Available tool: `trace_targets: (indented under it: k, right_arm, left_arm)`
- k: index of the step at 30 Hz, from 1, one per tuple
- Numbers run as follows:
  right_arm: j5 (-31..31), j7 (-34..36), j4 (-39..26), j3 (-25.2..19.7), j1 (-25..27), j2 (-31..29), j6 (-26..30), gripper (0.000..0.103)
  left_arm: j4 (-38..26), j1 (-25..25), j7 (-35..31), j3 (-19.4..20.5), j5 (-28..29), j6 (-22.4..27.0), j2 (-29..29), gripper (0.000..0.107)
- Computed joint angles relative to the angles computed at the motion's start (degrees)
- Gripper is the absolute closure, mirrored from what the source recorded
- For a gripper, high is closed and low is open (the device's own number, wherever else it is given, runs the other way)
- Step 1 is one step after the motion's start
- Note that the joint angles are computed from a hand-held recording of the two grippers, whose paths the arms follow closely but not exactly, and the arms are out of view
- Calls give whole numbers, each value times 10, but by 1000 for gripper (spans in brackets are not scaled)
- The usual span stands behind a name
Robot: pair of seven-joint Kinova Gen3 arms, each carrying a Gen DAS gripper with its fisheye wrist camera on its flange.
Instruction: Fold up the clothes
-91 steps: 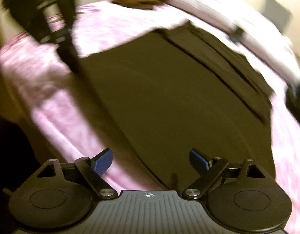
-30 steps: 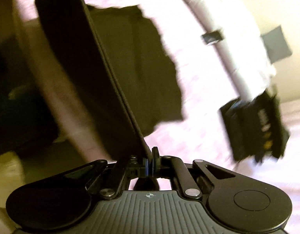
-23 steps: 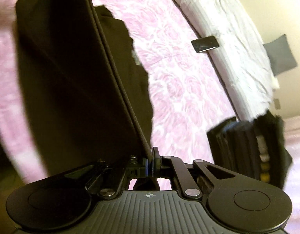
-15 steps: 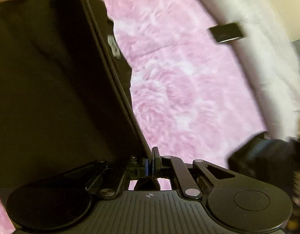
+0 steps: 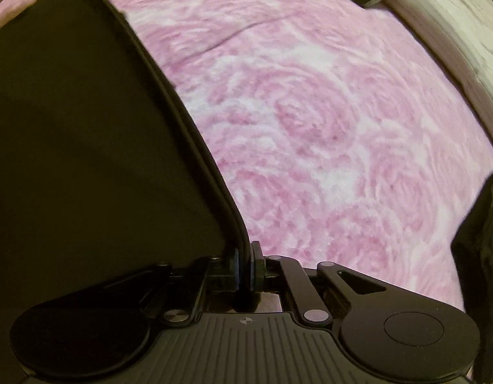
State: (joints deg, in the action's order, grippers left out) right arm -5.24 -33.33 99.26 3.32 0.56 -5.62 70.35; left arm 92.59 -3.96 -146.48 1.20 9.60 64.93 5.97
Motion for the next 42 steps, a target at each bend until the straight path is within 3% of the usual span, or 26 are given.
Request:
trace_targets:
  k: [2,3,5,8,12,14,17,19,23,25,27,32,39,42]
  right_arm:
    - [27,-40,21,-15,-1,-26,-39,32]
    - [39,-62,34,-19,-2,-41,-62,26]
    - [39,-95,44,-9,-4,-58,-80,26]
    - [20,-160,29,2,9,-80,-54,26]
    - [22,-242,17,28,-29,-145,15,26]
    - [19,-288,18,26,-34,-188,62,26]
    - [1,-340,34,-17,25,-267,132,26]
    - [3,-384,42,-35,38,-320,178,26]
    - [10,-472,47,-59,56,-418,272,26]
    - [10,-504,31,-60,60,-442,318,26]
    - [14,-526,17,-54,54,-448,350,26]
    - [16,-568,31,-21,27,-453,327,26]
    - [-13,-564,110,77,-47,-484,250,26]
    - [-25,-570,139,119,-54,-508,225,26]
  left_arm:
    - [10,1,17,-4,-6,-29,-8,89]
    - [14,-1,25,-6,-7,-42,-12,89]
    - [13,-9,39,-13,-4,-50,-18,89]
    - [16,-31,24,-28,18,-40,-40,88]
    - [31,-68,-49,-65,69,30,-88,84]
    - [49,-65,-84,-109,89,76,-115,80]
    - [77,-43,-117,-189,100,146,-150,76]
    - [97,-39,-135,-232,100,193,-167,73]
    - [130,-131,-205,-230,103,272,-178,70]
    - [147,-173,-240,-217,102,282,-185,70]
    - [158,-184,-256,-224,103,282,-191,70]
    - [174,-207,-267,-241,118,279,-200,68]
    - [212,-232,-269,-260,119,258,-206,65]
    - [219,-247,-276,-280,122,269,-207,72]
